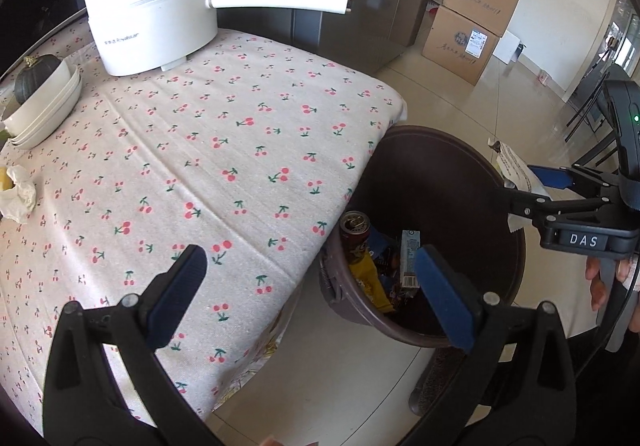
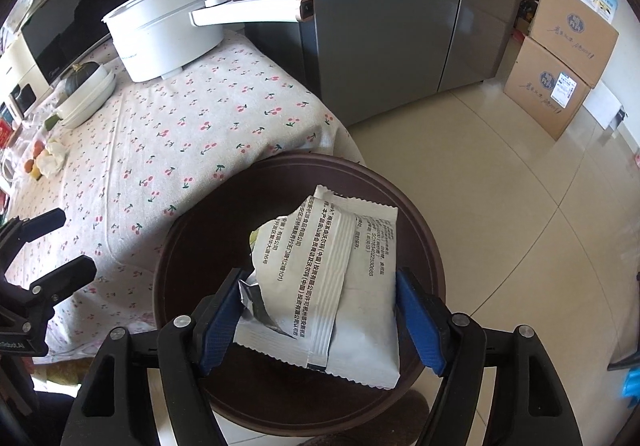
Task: Collect trash
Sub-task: 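Open both tools to drop the can and packet into the bin, then move both tools back over the table toward the sponge and tissue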
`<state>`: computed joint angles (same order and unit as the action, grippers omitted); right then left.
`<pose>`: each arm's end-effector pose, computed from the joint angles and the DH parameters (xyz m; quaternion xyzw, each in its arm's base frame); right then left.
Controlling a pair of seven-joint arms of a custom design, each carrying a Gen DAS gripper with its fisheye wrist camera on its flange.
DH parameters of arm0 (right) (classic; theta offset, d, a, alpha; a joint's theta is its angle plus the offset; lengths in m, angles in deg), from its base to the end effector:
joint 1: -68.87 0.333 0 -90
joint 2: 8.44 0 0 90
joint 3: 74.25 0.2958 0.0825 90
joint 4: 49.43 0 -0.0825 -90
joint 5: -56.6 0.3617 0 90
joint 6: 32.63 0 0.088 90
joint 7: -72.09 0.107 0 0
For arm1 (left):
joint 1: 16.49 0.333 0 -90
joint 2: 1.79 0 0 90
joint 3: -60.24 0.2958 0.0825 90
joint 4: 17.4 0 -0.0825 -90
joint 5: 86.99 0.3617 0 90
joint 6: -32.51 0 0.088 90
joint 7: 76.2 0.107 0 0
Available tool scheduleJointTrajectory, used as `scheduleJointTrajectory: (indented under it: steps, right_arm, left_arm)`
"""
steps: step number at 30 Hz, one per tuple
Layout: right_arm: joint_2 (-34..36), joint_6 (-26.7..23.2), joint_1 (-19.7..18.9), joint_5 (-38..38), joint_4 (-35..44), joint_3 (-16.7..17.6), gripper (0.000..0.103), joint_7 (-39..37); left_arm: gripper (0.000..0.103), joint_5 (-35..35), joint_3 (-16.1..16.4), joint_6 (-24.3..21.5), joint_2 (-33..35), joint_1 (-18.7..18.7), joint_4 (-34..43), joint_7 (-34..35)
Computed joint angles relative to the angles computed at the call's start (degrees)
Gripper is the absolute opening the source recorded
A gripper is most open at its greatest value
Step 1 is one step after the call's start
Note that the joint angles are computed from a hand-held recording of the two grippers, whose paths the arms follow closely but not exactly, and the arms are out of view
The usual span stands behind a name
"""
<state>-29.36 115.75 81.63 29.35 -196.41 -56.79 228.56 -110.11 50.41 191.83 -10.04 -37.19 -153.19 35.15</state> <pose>0.3710 0.2271 0.4172 -0.5837 0.7655 -0.2010 0.1812 0.4434 -0.2431 0.4345 -0.4581 0.8403 -0.2747 0.0928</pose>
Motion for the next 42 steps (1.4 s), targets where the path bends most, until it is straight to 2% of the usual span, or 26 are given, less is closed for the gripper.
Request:
scheduleJointTrajectory:
  steps: [2,4,13,19,23,29,33,36,38,40,42]
  right_arm:
    - [0.7,-0.37,0.01,0.0,0.56,0.0,0.095,-0.18]
    - [1.82,-1.78,0.19,-0.41,1.72,0.21,0.1,-0.34]
    - [6.11,-3.57,3.13,-1.94,6.61,-0.65,0.103,-0.46]
    - [10.78,-4.12,5.68,-3.75,12.93,-1.73,0.103,-1.07]
    - [15.64,-4.62,8.28,-5.65,19.49,-2.65,0.103,-1.82]
    - [24.94,-6.98,13.95,-8.5,31.74,-4.9,0.103,-4.21]
    - [31.35,-7.57,17.7,-8.35,39.75,-6.74,0.103,-6.64]
    - [36.03,-7.96,20.26,-7.1,45.39,-8.15,0.103,-8.66]
    - [39.18,-8.62,22.11,-6.41,49.4,-9.13,0.103,-9.79]
    - [42.81,-9.52,23.89,-5.56,54.17,-10.11,0.103,-11.43]
    - [46.99,-10.2,25.49,-4.49,59.89,-11.02,0.103,-13.74]
  left_arm:
    - [0.103,0.81,0.27,-0.12,-0.61,0.7,-0.5,-0.93]
    - [0.103,1.27,0.77,-0.32,-1.23,1.18,-0.94,-1.29]
    - [0.103,2.09,3.8,-1.43,-4.84,2.78,-2.68,-1.11]
    - [0.103,7.44,5.93,-2.34,-7.42,6.6,-2.92,-2.9]
    - [0.103,7.01,8.89,-4.45,-8.49,8.79,-1.89,-1.69]
    - [0.103,12.31,10.5,-2.84,-9.02,14.78,-1.62,-3.21]
    - [0.103,8.32,13.64,-2.0,-6.77,16.05,0.09,-1.99]
    - [0.103,4.56,14.62,1.86,-4.9,17.09,-0.8,-0.41]
    - [0.103,3.36,14.99,2.27,-3.79,17.98,-1.35,1.04]
    - [0.103,8.22,13.17,4.5,-3.06,21.16,-2.58,-1.02]
    - [0.103,9.94,13.29,6.2,-2.3,22.57,-2.84,-1.48]
